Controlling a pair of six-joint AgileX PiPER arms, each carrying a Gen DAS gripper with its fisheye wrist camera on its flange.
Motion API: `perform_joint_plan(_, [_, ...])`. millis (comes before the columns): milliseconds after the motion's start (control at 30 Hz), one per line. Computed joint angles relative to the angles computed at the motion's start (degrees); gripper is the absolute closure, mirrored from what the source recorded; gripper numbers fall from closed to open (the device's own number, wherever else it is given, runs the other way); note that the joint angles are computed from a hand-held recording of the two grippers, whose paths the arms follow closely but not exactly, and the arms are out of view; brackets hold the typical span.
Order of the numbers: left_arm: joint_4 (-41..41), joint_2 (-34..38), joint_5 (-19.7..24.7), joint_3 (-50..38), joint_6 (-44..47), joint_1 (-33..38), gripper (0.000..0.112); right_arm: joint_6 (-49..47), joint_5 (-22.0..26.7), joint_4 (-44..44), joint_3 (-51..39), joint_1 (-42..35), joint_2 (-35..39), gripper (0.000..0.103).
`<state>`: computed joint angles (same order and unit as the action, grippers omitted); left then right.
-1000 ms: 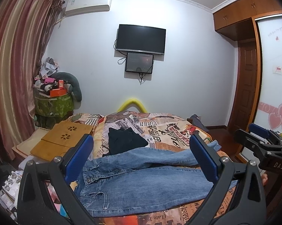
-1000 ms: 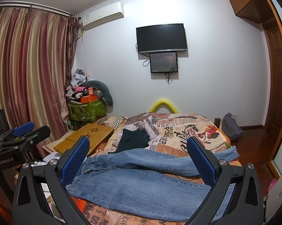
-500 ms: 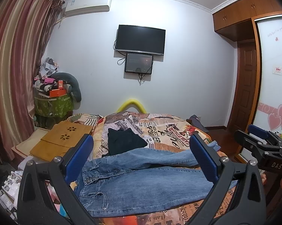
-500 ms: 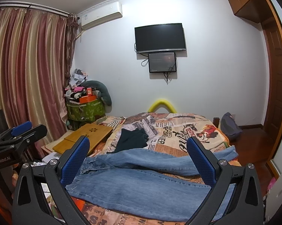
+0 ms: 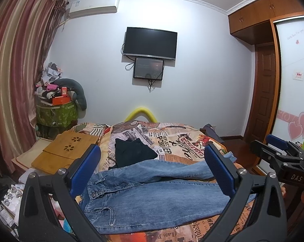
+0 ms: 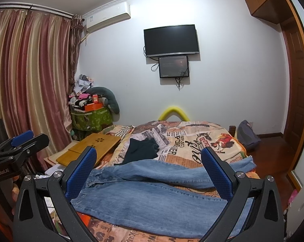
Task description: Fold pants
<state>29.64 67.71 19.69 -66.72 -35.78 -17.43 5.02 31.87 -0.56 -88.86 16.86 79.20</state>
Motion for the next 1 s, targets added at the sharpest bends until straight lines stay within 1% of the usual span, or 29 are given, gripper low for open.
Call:
perform_joint_plan(300, [-1.00, 0.77, -0.03, -0.47, 1.02, 0.05, 0.009, -0.57, 0.11, 0.31, -0.56, -0.64, 0.91, 0.000])
perform_joint_plan(400, [-4.91, 1.81, -0.13, -1.24, 5.11, 0.75, 0.009, -2.00, 0.39, 1.72, -1.11, -1.32, 1.65, 0.000])
perform_joint_plan(433, [-7.02, 2.14, -0.43, -1.49, 7.26, 1.20, 0.009, -2.36, 0.39, 2.02, -1.23, -1.50, 1.86, 0.000])
perform_joint_plan(467, [-11.25, 2.56, -1.12, -1.68, 11.47, 2.08, 0.009, -2.56, 0.41, 2.06, -1.46, -1.54, 2.23, 0.000])
perform_joint_plan(500, [-13.19, 2.99, -1.41, -1.91, 13.39, 2.54, 0.009, -3.15, 0.40, 2.47, -1.75, -1.75, 2.74, 0.000])
perform_joint_plan(600, [-15.44, 5.26, -2.08, -2.80, 15.92, 3.87, 0.009, -5.61, 0.67, 4.50, -3.17, -3.09, 5.08, 0.000])
perform_joint_plan(700, [-21.69, 8.68, -1.95, -4.97, 22.02, 5.93, 0.009, -8.72, 1.51, 7.36, -5.59, -4.90, 8.76, 0.000])
perform_joint_plan(767, [-24.54, 12.84, -1.27, -8.02, 25.15, 7.96, 0.009, -10.59, 1.24, 8.93, -6.66, -5.94, 10.98, 0.000])
perform_joint_plan(833, [-27.05, 17.01, -0.26, -11.38, 28.03, 9.98, 0.009, -12.61, 1.03, 9.70, -9.70, -7.35, 15.11, 0.000])
perform_joint_plan(900, [-28.57, 21.66, 1.79, -15.76, 29.71, 11.82, 0.009, -14.94, 1.50, 11.17, -13.28, -8.86, 19.15, 0.000])
perform_joint_plan(933, [-30.70, 25.46, 3.93, -19.65, 31.93, 13.30, 0.009, -15.36, 2.36, 11.35, -14.50, -9.22, 20.10, 0.000])
perform_joint_plan(967, [-32.41, 28.48, 5.76, -22.82, 33.71, 14.51, 0.009, -16.96, 3.41, 12.45, -17.91, -10.24, 23.35, 0.000])
perform_joint_plan(1000, [-33.46, 30.59, 7.50, -25.32, 34.85, 15.36, 0.009, -17.36, 4.15, 12.56, -19.23, -10.57, 24.42, 0.000])
